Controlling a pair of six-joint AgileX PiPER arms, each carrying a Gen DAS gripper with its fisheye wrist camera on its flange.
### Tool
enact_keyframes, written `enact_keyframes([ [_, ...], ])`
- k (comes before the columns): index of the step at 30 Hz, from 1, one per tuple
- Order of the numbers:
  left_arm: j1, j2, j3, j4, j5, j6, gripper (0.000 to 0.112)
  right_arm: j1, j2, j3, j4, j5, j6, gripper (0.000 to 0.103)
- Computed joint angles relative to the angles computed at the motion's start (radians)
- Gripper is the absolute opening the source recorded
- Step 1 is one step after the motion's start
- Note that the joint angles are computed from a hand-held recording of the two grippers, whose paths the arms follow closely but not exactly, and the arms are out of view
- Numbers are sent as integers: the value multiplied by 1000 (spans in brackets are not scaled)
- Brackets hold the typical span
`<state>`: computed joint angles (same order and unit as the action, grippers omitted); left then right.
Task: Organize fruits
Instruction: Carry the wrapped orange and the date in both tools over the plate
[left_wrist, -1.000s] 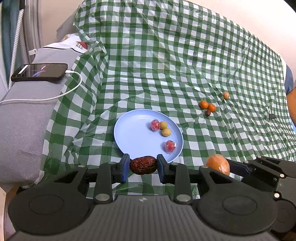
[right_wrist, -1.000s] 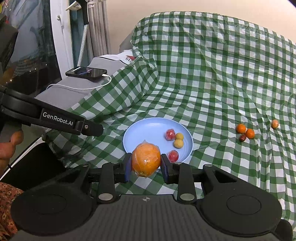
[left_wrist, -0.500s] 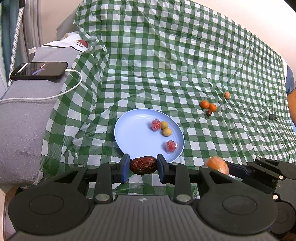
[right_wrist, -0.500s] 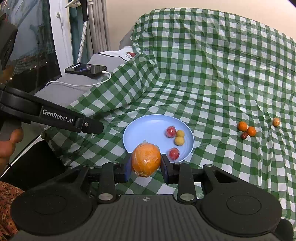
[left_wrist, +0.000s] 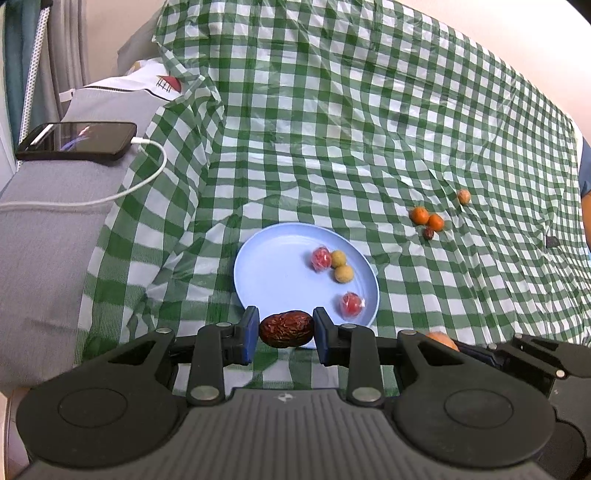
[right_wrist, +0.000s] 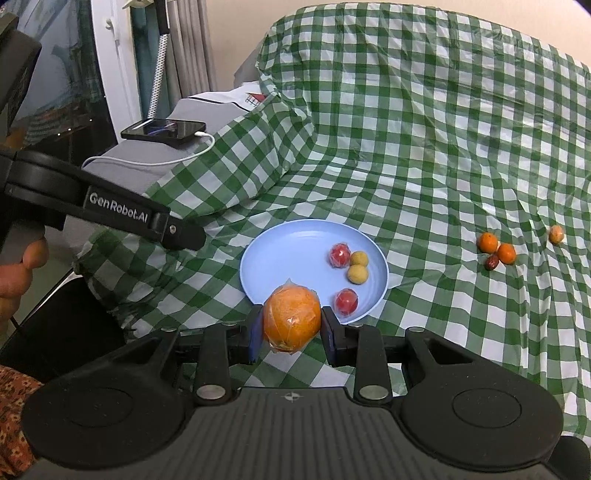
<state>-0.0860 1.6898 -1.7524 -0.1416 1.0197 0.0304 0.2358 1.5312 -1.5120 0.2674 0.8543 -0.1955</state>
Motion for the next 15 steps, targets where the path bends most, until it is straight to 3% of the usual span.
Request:
enact_keyframes([
  [15, -20, 288, -349, 49, 77, -27, 35, -15, 207, -181, -16, 2, 36, 33],
])
